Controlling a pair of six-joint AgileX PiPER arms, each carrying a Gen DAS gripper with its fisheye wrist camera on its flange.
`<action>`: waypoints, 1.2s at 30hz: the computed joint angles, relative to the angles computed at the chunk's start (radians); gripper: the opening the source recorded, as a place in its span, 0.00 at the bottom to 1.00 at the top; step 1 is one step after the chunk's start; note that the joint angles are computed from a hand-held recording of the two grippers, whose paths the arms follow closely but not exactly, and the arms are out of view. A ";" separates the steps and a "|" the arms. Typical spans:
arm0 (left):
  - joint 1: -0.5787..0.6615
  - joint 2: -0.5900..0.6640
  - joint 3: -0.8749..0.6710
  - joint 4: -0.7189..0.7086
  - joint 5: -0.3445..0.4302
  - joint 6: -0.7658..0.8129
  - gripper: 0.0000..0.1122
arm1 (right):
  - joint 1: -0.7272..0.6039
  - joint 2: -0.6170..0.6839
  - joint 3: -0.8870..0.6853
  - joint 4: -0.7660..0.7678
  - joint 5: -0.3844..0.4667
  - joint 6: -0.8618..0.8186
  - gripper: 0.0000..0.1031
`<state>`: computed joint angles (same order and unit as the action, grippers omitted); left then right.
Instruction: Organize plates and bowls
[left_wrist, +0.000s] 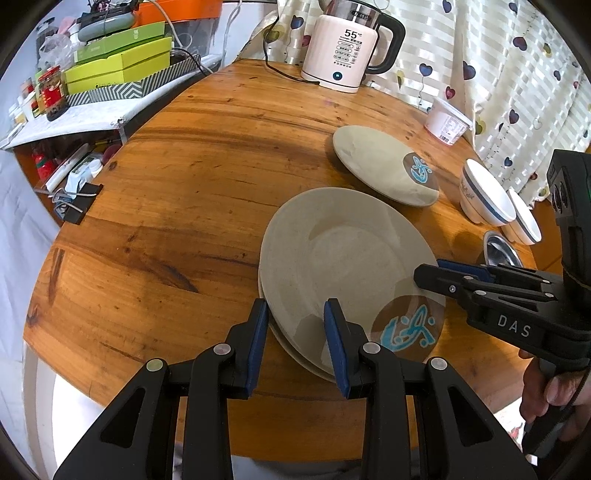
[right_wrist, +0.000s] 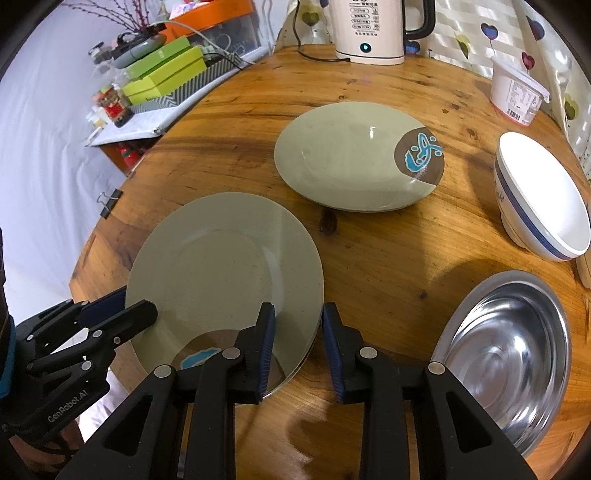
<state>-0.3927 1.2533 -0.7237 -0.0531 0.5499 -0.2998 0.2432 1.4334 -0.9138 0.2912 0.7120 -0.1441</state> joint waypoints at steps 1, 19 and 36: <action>0.003 -0.002 0.001 -0.004 0.001 0.004 0.29 | 0.001 0.000 0.000 0.000 0.000 0.001 0.26; 0.052 0.032 -0.009 -0.083 -0.026 0.093 0.29 | -0.010 -0.026 0.025 0.012 -0.019 -0.017 0.26; 0.040 0.026 -0.017 -0.050 -0.013 0.063 0.29 | 0.026 -0.048 0.035 -0.035 -0.046 0.009 0.26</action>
<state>-0.3522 1.2794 -0.7405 -0.1029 0.5373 -0.2364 0.2693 1.3853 -0.8784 0.2566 0.6663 -0.1349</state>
